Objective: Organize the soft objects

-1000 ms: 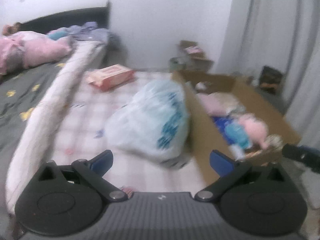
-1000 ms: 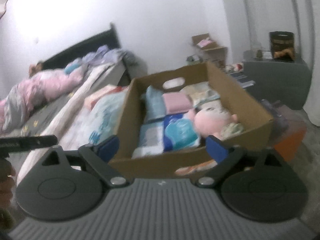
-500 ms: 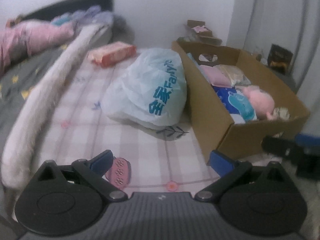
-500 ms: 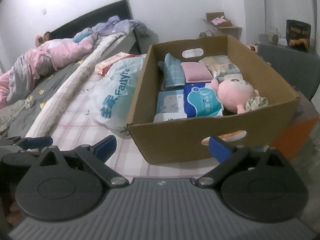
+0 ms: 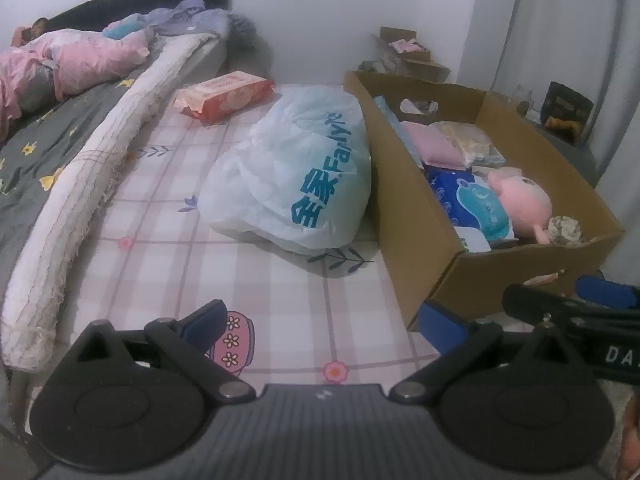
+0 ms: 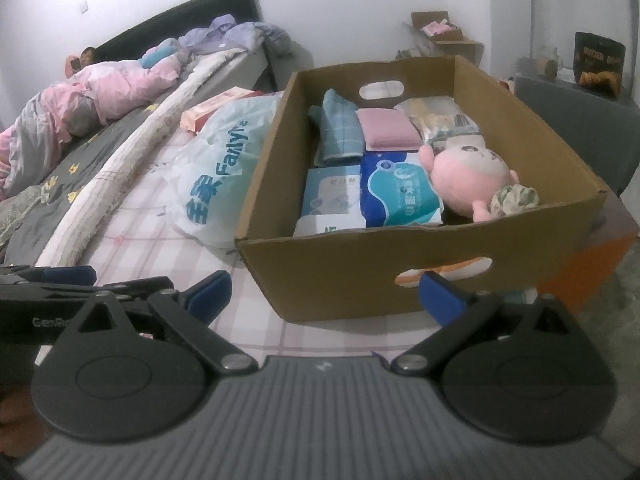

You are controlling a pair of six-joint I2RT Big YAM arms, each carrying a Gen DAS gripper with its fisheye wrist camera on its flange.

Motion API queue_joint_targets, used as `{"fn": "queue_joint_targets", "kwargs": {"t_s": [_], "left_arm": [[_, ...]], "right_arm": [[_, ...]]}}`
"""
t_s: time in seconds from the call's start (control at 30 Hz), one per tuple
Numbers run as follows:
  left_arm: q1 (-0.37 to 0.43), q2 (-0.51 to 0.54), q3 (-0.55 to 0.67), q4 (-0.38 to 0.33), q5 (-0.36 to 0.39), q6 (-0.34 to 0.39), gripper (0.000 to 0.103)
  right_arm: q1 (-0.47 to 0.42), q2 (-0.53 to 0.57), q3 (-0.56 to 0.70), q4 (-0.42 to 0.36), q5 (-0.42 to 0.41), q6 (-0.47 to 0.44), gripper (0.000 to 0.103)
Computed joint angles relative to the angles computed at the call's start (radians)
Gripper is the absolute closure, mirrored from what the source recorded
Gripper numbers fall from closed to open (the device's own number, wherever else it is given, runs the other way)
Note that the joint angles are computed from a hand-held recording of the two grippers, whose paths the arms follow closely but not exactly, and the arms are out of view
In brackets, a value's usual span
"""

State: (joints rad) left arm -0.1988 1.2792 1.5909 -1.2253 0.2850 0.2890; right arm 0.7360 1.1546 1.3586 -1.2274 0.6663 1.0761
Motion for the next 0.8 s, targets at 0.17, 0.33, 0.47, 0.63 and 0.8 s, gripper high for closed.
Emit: {"fn": "queue_joint_targets", "kwargs": {"t_s": [0.17, 0.33, 0.47, 0.63, 0.8], "left_arm": [[0.001, 0.006, 0.005, 0.008, -0.007, -0.006, 0.001], [0.002, 0.009, 0.01, 0.009, -0.008, -0.007, 0.001], [0.001, 0.011, 0.012, 0.011, -0.012, 0.001, 0.001], [-0.002, 0.008, 0.009, 0.009, -0.014, 0.002, 0.001], [-0.003, 0.003, 0.002, 0.012, -0.018, 0.007, 0.001]], "right_arm": [[-0.012, 0.007, 0.002, -0.008, -0.008, -0.019, 0.002], [-0.017, 0.015, 0.007, -0.018, -0.004, -0.037, 0.002], [-0.021, 0.012, 0.006, -0.013, -0.003, -0.046, 0.002], [-0.021, 0.011, 0.006, -0.014, -0.003, -0.045, 0.002], [-0.019, 0.01, 0.005, -0.011, -0.002, -0.045, 0.002]]}}
